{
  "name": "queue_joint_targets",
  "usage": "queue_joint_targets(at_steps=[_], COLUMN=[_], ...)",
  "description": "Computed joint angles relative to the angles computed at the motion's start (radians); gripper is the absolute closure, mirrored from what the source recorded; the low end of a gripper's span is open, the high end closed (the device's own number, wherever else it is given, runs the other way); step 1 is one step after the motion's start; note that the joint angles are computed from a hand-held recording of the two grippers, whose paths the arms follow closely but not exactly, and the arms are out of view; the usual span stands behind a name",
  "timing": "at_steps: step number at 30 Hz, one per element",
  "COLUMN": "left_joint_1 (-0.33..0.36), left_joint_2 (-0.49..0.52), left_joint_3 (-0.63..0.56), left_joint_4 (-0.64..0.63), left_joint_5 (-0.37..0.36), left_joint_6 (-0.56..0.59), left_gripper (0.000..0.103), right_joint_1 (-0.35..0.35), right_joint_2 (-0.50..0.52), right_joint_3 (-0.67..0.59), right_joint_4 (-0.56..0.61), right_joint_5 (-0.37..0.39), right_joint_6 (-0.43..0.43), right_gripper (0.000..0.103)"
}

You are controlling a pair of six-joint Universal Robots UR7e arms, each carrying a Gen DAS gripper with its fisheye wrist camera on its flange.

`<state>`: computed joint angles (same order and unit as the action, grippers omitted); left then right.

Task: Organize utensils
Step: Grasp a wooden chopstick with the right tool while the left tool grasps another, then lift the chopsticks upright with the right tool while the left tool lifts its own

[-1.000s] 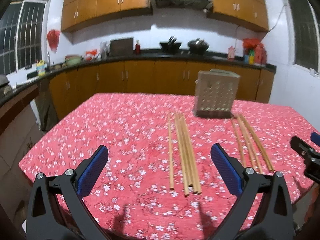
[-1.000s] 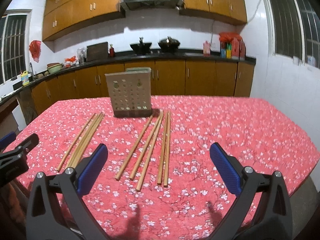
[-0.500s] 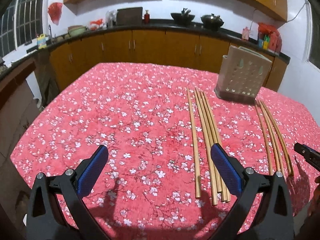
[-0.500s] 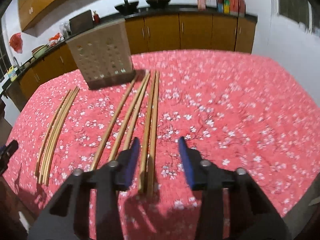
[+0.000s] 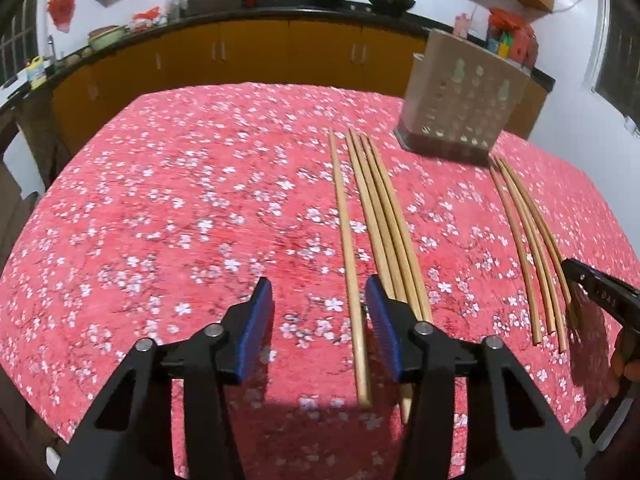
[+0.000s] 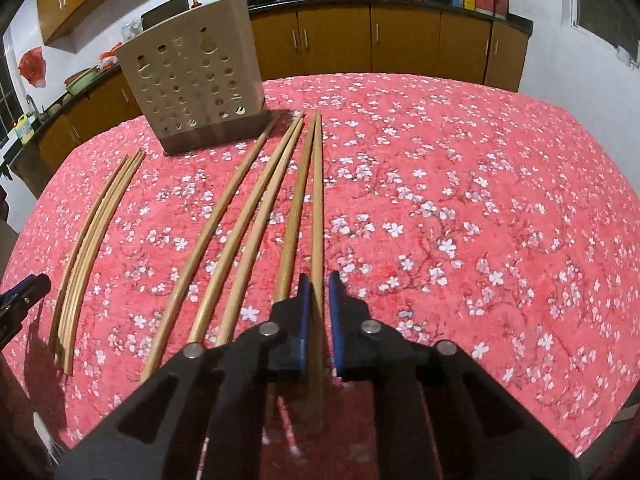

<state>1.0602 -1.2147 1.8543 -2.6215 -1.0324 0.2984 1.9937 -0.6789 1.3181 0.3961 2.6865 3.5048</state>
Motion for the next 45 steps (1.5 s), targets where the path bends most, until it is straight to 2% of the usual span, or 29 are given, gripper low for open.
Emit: queue_joint_targets(at_steps=[6, 8, 14, 21, 24, 29, 45], left_joint_1=[0.006, -0.003, 0.002, 0.032, 0.039, 0.048, 0.037], left_joint_2=[0.027, 0.038, 0.109, 0.177, 0.180, 0.179, 0.173], left_joint_3=[-0.030, -0.024, -0.105, -0.204, -0.197, -0.210, -0.186], left_joint_4=[0.065, 0.046, 0.046, 0.033, -0.003, 0.013, -0.003], left_joint_5=[-0.009, 0.021, 0.072, 0.076, 0.055, 0.028, 0.054], left_joint_6=[0.005, 0.035, 0.060, 0.062, 0.077, 0.057, 0.094], left_gripper=[0.075, 0.082, 0.092, 0.093, 0.092, 0.092, 0.092], right_joint_1=[0.002, 0.000, -0.022, -0.066, -0.076, -0.077, -0.067], right_joint_2=[0.005, 0.008, 0.008, -0.036, -0.056, -0.056, -0.045], right_joint_3=[-0.007, -0.012, -0.041, -0.031, -0.014, -0.015, -0.013], right_joint_4=[-0.002, -0.010, -0.022, -0.080, -0.100, -0.101, -0.094], right_joint_5=[0.013, 0.015, 0.017, 0.023, 0.005, 0.004, 0.021], right_joint_6=[-0.023, -0.042, -0.102, -0.139, -0.138, -0.140, -0.163], right_gripper=[0.095, 0.095, 0.095, 0.095, 0.095, 0.095, 0.095])
